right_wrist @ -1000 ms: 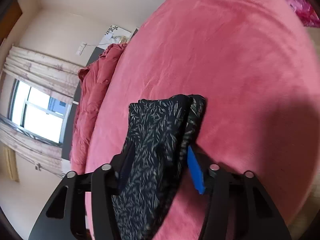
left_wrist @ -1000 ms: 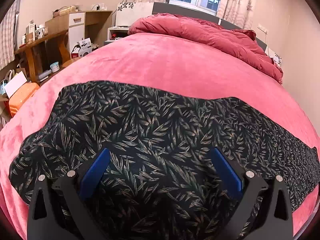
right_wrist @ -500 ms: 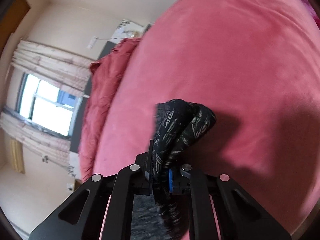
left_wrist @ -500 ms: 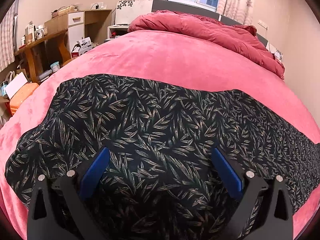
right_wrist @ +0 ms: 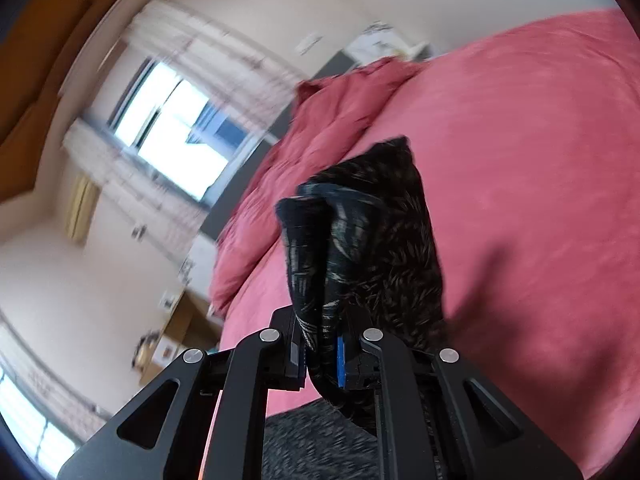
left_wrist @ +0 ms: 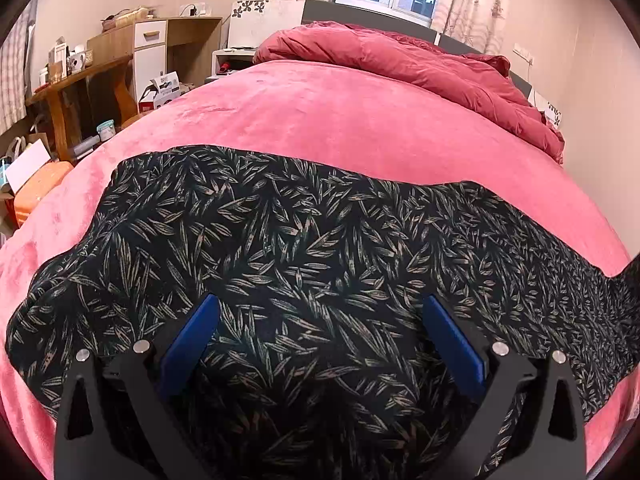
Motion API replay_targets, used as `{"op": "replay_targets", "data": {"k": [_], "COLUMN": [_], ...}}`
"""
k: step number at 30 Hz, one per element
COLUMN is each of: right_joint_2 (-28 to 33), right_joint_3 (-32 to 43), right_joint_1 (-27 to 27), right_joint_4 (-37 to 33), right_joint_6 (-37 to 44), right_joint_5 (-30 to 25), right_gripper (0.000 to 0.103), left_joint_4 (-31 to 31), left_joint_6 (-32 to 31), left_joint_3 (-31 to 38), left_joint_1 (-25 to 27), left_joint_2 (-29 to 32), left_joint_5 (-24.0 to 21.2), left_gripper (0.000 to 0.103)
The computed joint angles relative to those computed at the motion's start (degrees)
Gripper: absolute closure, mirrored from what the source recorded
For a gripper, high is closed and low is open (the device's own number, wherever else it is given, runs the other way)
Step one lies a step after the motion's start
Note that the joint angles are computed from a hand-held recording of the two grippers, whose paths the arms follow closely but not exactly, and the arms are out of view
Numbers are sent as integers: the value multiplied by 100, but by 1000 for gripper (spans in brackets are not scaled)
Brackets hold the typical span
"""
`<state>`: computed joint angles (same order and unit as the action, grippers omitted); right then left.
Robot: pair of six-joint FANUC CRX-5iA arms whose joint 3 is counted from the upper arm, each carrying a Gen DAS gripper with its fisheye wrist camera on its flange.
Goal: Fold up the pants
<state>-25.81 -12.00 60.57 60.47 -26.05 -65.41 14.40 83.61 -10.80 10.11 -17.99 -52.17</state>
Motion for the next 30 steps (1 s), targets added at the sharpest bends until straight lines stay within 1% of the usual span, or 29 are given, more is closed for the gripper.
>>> {"op": "replay_targets", "data": {"k": [3,7,9,10,14,15,18,20,22,23,26,28,29,30], "right_joint_2": [374,863,1129,1225,1745,1808,2102,2298,2354,2412,2458,2339,2180,2061], "right_joint_3": [359,782,982,1051,1380,1405,1492,1536,1477,1522,1646,1566,1434,1363], "right_joint_1": [34,71,101,127,259,297,478,642,705,741,728,726,743,753], "right_joint_4": [-161,-414,-678,-774,-1453,-1540,-1821,-1933,-2083,-2258,-2842,-3084,-3160,-3227], "right_joint_6": [449,1071,1528,1699,2868,3049,3983,4621,5028,5266,5649,5701,5692,5702], "right_joint_5": [262,621,851,886,1088,1078,937,700,599,447,144,134,231,301], "right_gripper": [94,94,94,94,94,94,94,94,94,94,85,72,68,56], "left_joint_4": [189,609,690,672,684,719,720,710,706,706,709,736,718,698], "left_joint_6": [-94,-373,-440,-430,-437,-466,-470,-462,-458,-458,-457,-476,-463,-460], "left_joint_3": [-93,-299,-347,-341,-343,-364,-363,-358,-355,-355,-355,-373,-367,-354], "left_joint_1": [55,221,259,252,257,275,276,271,269,269,268,278,270,267], "left_joint_2": [-34,-87,-100,-98,-99,-107,-101,-100,-99,-99,-100,-111,-113,-110], "left_joint_5": [56,152,168,165,164,167,169,168,167,167,166,178,183,181], "left_gripper": [2,2,2,2,2,2,2,2,2,2,2,2,2,2]}}
